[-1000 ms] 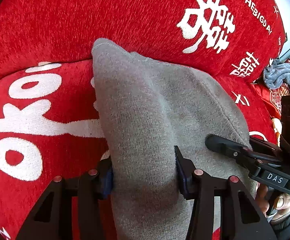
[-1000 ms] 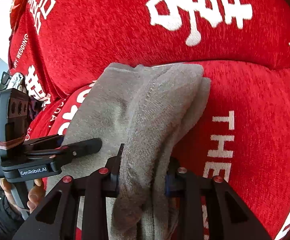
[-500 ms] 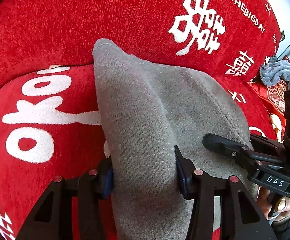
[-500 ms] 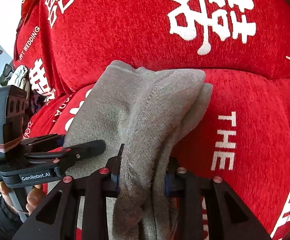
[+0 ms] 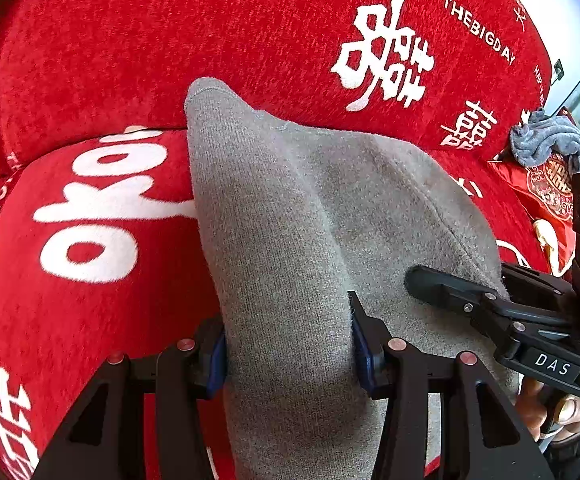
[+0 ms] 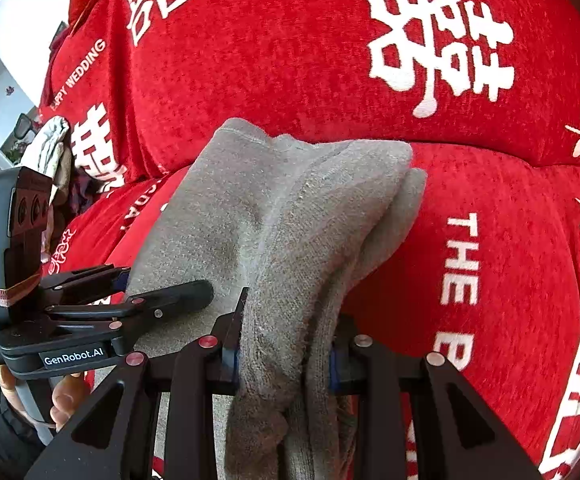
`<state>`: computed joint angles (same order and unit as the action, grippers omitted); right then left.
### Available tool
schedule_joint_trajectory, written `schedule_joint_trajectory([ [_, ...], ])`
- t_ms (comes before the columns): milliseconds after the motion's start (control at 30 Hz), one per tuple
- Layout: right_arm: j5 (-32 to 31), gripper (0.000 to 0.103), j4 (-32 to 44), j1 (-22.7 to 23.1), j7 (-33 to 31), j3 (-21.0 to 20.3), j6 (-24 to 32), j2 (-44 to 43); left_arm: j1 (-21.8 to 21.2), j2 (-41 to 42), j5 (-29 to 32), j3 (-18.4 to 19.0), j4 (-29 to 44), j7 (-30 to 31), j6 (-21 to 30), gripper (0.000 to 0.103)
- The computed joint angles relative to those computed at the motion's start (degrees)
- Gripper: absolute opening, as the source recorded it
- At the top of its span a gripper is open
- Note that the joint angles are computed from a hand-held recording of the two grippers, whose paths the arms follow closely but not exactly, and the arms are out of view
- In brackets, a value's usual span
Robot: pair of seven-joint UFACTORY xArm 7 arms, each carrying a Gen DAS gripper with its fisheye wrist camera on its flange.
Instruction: Fold small clothes
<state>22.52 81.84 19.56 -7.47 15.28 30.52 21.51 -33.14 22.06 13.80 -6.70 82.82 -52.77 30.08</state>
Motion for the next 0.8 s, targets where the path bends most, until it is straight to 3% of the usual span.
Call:
schedule_joint_trajectory([
  [267, -0.12, 0.032, -4.92, 2.02, 1.38, 0.41, -2.40, -3.87, -1.18, -6.05, 4.16, 0.34, -7.68, -6.17, -1.23, 0.051],
  [800, 0.28, 0.032, -11.05, 4.65, 2.41, 1.02, -4.36, -9.35, 0.10, -14.07, 10.85, -3.09, -17.47, -14.34, -2.07, 0.051],
])
